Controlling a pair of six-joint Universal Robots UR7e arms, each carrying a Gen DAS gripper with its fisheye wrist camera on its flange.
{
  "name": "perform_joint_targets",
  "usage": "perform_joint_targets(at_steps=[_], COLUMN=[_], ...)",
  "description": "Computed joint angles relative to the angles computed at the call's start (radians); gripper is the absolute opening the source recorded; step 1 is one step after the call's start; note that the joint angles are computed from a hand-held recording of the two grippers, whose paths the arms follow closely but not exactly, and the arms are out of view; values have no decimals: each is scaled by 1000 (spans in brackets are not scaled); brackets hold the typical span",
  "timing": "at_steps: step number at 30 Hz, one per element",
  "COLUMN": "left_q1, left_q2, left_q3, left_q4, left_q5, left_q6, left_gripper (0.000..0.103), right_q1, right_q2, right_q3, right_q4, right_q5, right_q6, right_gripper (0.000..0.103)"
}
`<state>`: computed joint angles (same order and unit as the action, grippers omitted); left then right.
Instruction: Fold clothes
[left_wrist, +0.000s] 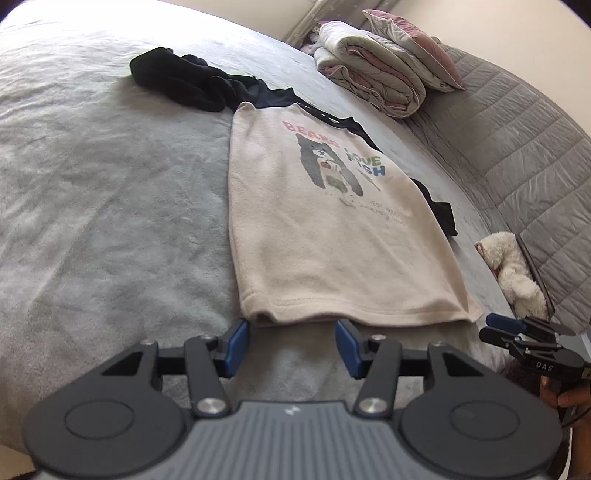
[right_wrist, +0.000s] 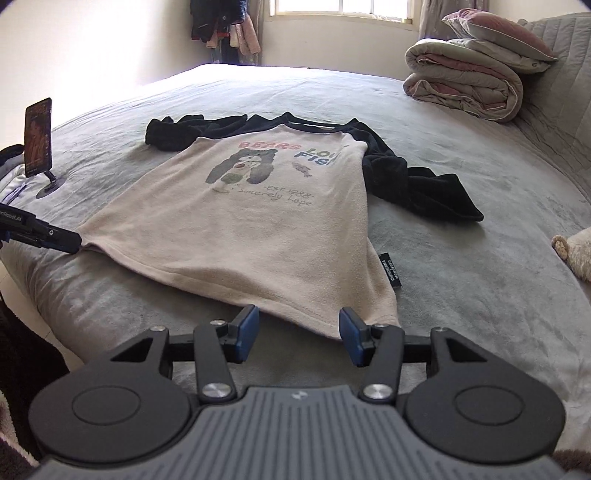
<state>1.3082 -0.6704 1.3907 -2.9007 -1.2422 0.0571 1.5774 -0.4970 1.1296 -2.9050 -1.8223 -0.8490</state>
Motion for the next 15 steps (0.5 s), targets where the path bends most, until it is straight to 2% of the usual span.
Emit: perform_joint_targets(at_steps=[2, 7, 10, 15], left_q1=[-6, -18, -25, -34], left_q2=[-2, 13, 24, 51], left_q3=[9, 4, -1, -25], left_q4=[12, 26, 9, -2], left_q5=[-5, -13, -9, -11], left_q6=[52, 142, 170, 236], left_gripper=[51, 54, 58, 61], right_q1=[-1, -1, 2, 10], right_q2=[3, 49, 69, 91], right_q3=[-13, -73, -93, -135], right_q4=[78, 136, 111, 100], right_q5=[4, 7, 20, 36], right_q6=[27, 48, 27, -56], right_gripper=[53, 53, 53, 53])
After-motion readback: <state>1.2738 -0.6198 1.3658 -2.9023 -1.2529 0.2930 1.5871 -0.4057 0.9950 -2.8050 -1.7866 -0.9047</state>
